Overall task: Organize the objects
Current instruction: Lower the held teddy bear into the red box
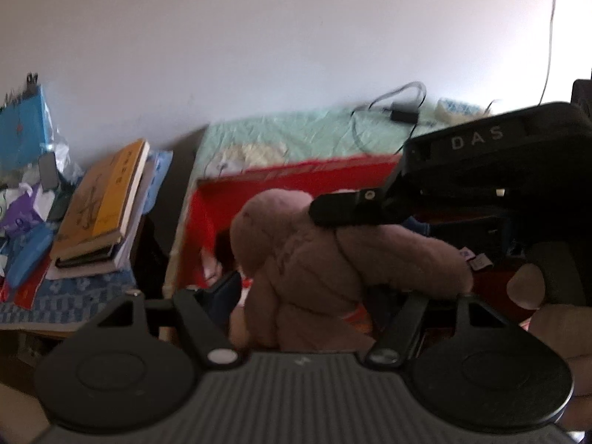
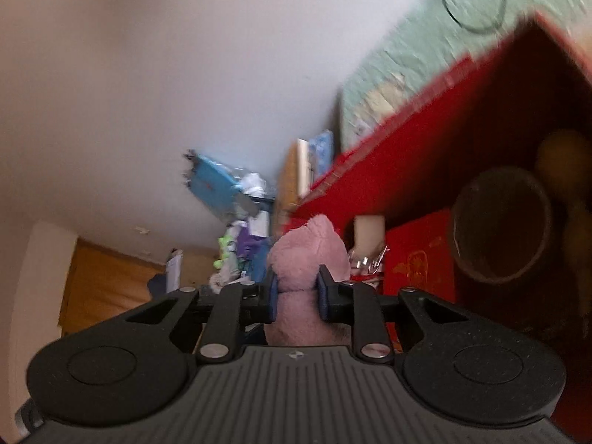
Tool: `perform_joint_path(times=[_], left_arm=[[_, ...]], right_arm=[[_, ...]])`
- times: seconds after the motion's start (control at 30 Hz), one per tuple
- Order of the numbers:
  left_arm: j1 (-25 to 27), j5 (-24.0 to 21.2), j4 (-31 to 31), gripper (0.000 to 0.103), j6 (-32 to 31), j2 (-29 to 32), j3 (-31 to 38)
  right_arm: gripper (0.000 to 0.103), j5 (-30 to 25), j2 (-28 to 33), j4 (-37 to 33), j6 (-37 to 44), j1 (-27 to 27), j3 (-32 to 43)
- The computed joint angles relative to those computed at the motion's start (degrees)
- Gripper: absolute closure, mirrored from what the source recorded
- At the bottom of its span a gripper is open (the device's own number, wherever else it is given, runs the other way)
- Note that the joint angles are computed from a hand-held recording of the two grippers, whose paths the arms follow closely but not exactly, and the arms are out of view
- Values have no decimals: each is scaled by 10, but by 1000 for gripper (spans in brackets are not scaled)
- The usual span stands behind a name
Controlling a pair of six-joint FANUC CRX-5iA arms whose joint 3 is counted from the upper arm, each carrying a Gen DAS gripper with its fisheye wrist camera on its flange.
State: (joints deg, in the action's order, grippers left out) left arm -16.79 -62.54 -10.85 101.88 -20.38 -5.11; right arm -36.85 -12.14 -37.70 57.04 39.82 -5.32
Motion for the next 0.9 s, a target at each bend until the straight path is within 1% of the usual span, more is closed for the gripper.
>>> perform_joint_path(times=[0.03, 0.13, 0.17, 0.23, 0.27, 0.33, 0.43, 0.5, 0.57, 0.67, 0.73, 0.77, 0.83, 0.9], left_arm=[[-1, -1, 0, 33, 2, 1, -2], [25, 9, 17, 32, -23, -8, -19], [34, 14, 23, 32, -33, -6, -22], [40, 10, 25, 31, -45, -2, -20], [39, 6, 24, 30, -48, 1, -18], [34, 0, 12, 29, -54, 6, -17], [5, -7, -34, 28, -54, 10, -12], [-19, -20, -68, 27, -52, 15, -4], [-25, -23, -76, 28, -53, 13, -4], [2, -20, -33, 28, -77, -2, -14], [12, -20, -18, 27, -85, -10, -18], [13, -22, -17, 25, -87, -14, -19], [15, -18, -21, 23, -88, -23, -22], [26, -14, -1, 23, -96, -34, -30]], right_arm=[[81, 5, 7, 8, -17, 7, 1], [81, 29, 13, 19, -54, 19, -9], [81, 38, 14, 30, -71, 25, -10], [81, 54, 19, 63, -109, 40, -14], [81, 52, 22, 85, -128, 47, -13], [81, 41, 28, 109, -148, 52, -9], [76, 14, 31, 128, -158, 53, -3], [74, -14, 33, 140, -158, 52, 6], [74, -43, 30, 157, -156, 50, 12], [74, -58, 31, 179, -146, 53, 14], [75, -80, 35, 198, -143, 58, 19], [76, -95, 39, 204, -143, 58, 24], [78, -107, 44, 174, -121, 49, 31], [80, -122, 49, 143, -93, 39, 40]])
